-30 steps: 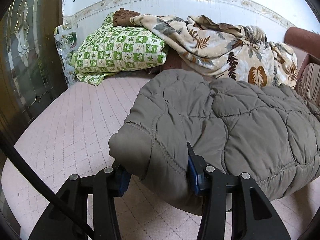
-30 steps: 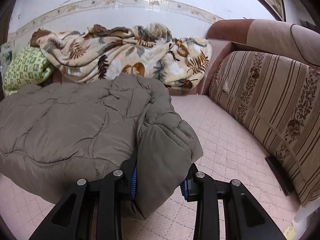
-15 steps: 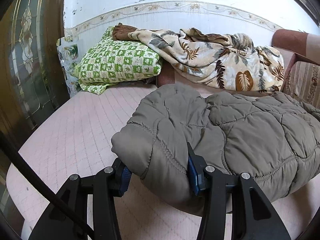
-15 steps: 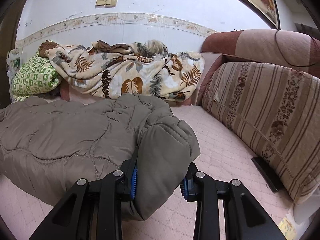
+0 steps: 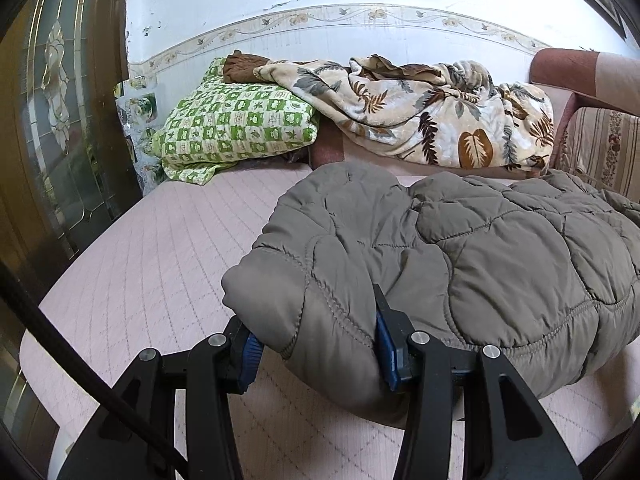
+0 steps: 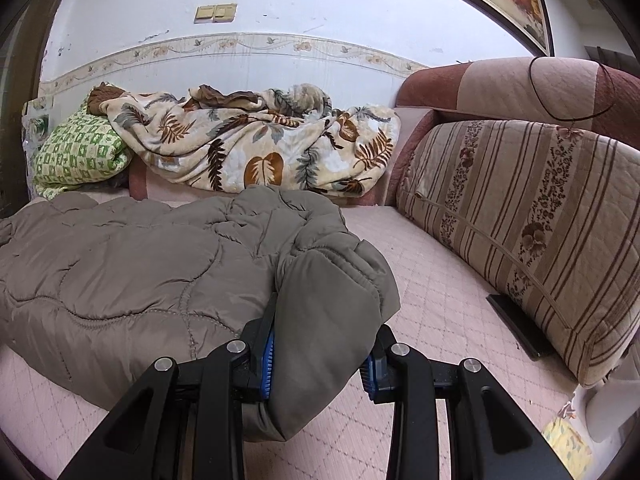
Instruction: Fold large clothes
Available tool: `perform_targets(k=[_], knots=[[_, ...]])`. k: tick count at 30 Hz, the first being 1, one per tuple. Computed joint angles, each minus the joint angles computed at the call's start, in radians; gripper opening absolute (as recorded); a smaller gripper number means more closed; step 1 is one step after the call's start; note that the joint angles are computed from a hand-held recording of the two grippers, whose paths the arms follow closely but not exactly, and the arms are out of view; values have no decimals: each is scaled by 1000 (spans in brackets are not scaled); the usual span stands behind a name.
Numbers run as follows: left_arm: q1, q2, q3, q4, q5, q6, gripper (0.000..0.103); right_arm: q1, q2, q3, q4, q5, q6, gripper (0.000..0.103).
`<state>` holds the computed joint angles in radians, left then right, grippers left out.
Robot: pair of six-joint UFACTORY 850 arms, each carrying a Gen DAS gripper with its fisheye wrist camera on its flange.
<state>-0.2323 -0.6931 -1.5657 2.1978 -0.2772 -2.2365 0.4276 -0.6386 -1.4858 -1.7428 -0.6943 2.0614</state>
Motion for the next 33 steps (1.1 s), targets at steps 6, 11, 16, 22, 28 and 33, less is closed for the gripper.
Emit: perform_targets(k=[6, 11, 16, 22, 28, 33], knots=[[-4, 18, 35, 34, -16, -33, 47, 9, 9, 23, 9, -13, 4, 35], [-4, 22, 41, 36, -11, -29, 47, 13, 13, 34, 24, -17, 1, 35], [-7, 29, 64, 47, -21, -33, 47, 11, 2, 26, 67, -5, -34, 35], [-12, 17, 69, -14, -29, 39, 47, -11, -18, 4, 181, 67, -119, 35], [-13, 7, 59, -59, -33, 95, 47, -12, -31, -7, 233, 71, -183, 36], [-14, -3, 58, -90, -40, 134, 49, -24, -35, -10, 282, 106, -217, 36]])
